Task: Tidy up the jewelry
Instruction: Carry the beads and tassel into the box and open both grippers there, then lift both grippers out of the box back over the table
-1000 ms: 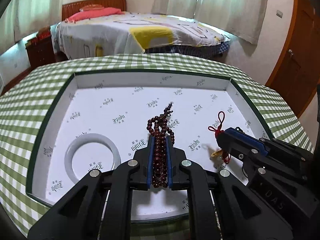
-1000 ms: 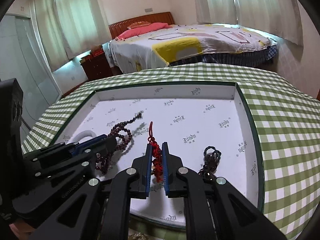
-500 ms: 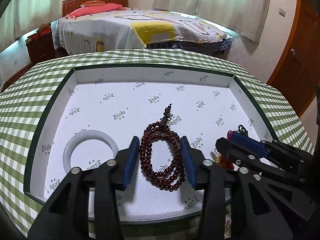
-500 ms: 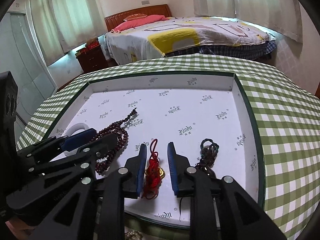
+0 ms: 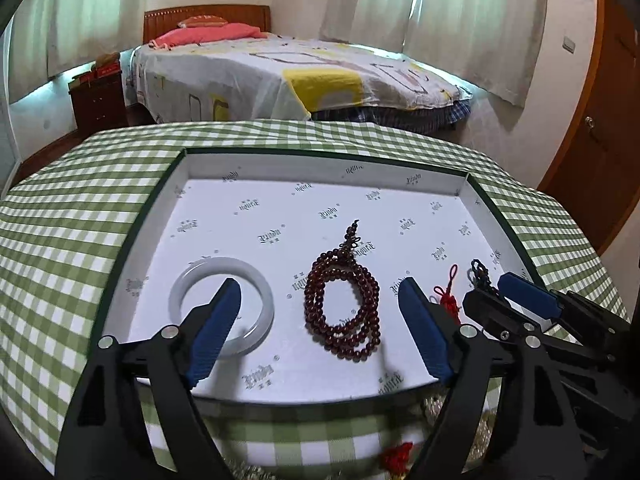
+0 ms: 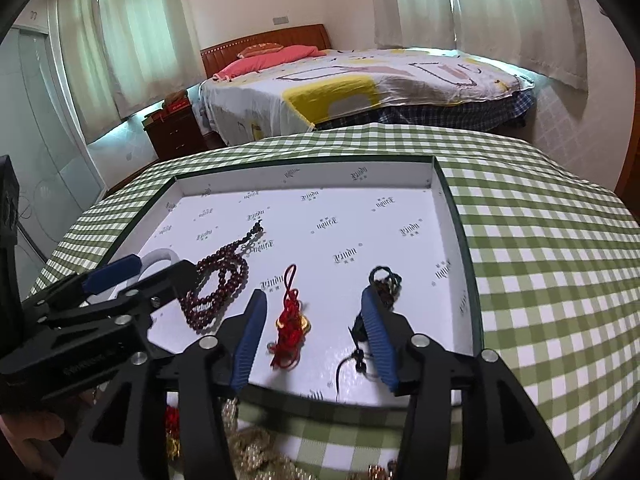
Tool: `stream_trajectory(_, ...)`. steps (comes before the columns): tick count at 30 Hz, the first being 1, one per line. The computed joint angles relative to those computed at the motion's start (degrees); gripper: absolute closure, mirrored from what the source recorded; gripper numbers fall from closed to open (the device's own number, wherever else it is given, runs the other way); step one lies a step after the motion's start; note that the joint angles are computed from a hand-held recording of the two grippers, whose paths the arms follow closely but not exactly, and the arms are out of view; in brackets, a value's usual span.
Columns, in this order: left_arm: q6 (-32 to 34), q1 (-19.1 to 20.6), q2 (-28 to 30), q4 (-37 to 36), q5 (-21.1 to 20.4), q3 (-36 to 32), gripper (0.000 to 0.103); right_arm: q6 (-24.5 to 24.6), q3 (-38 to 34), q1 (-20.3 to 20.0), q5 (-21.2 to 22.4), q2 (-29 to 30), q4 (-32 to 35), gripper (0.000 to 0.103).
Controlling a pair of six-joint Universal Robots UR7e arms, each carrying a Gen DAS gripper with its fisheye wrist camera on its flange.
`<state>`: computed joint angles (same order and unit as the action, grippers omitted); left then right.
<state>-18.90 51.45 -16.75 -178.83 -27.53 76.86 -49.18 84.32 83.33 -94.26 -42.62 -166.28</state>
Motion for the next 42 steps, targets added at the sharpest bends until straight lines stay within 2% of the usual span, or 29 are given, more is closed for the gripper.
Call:
stream_trajectory(7,0.19,-2.10,-0.99,-4.22,2.05,3.42,0.016,-1.01,4.15,-0.37,0.60,-2.60,-3.02,0.047)
stream_trajectory(15,0.17,-4.76,-2.13,-6.38,5.33,7.33,0.015,-2.66,8.91,-0.57,1.18,-5.59,-6.51,0.046)
stream_trajectory(23,-4.71,-7.30,-4.52,-5.75,8.12,12.80,0.015,-3.46,12.76,-1.05,1.93,-8.33,-8.50,0.045)
stream_trajectory(32,-16.48,-10.38,-8.40,1.20,11.89,20.91,0.015,-4.57,17.80,-2.12,3.39,-12.06,-11.01,0.042)
stream_trajectory(38,-32.02,-12.02,-12.31,13.88,12.73,27.31,0.015,-5.47,20.49,-3.38,3.64,-13.91,-12.17,0.042)
stream_trajectory(42,-41.45,-12.25,-14.45,21.97,11.75,29.91,0.015,-5.60,21.51,-4.18,3.71,-14.60,-12.28,0.042)
